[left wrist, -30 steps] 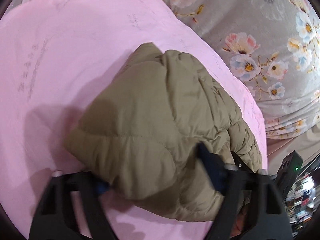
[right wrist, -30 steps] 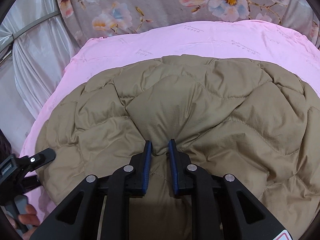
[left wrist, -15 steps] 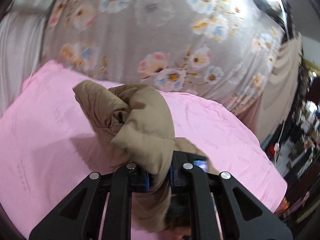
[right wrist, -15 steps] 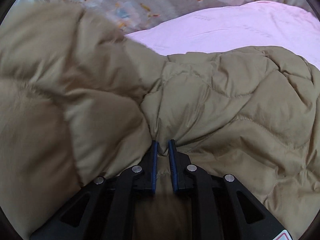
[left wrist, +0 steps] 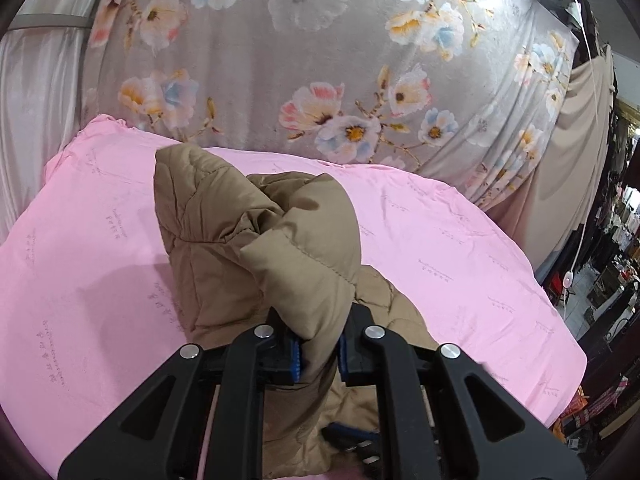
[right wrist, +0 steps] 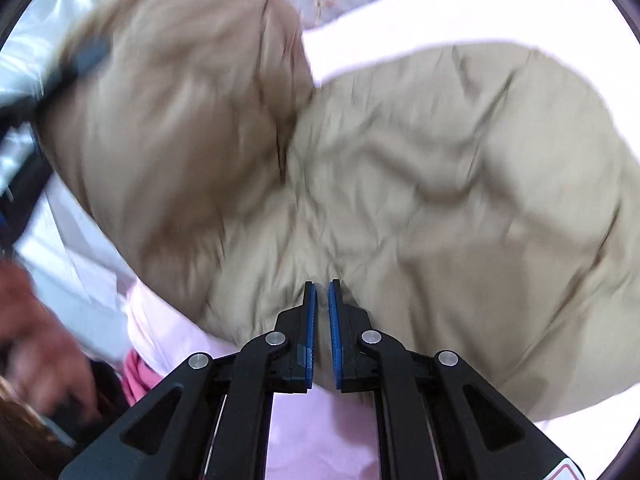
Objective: Fold large clothes
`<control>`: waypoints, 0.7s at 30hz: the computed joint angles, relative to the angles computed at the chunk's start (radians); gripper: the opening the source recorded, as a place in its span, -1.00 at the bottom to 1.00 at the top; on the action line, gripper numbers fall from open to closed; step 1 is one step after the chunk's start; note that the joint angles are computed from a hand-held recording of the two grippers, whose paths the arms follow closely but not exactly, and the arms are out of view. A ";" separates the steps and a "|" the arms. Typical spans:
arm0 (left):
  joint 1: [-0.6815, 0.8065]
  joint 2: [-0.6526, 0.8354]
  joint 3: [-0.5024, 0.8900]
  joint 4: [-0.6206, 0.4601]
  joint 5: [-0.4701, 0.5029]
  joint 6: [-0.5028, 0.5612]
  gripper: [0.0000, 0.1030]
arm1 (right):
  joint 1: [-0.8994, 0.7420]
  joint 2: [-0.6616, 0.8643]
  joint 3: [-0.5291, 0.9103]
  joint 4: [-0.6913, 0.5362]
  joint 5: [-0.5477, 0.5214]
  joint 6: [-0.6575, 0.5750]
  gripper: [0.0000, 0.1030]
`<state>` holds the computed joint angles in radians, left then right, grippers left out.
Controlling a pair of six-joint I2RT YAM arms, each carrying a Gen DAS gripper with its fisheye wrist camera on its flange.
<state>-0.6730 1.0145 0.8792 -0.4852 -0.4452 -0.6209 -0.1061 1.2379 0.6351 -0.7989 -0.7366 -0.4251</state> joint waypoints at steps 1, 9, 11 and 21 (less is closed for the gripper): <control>-0.022 0.024 0.014 0.001 -0.006 0.002 -0.78 | 0.018 -0.005 -0.024 0.044 0.005 0.027 -0.86; -0.200 0.370 0.209 0.026 -0.013 0.044 -0.78 | -0.382 0.136 0.172 -0.280 -0.117 -0.364 -0.88; -0.205 0.459 0.246 0.045 0.021 0.042 -0.78 | -0.526 0.161 0.237 -0.341 -0.094 -0.467 -0.81; -0.248 0.734 0.319 0.093 0.072 -0.012 -0.78 | -0.695 0.257 0.447 -0.350 -0.115 -0.456 -0.66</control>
<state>-0.9208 1.7483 1.1986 -0.3922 -0.3729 -0.6326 -0.8008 1.4949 1.0824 -1.1485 -0.8519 -0.8814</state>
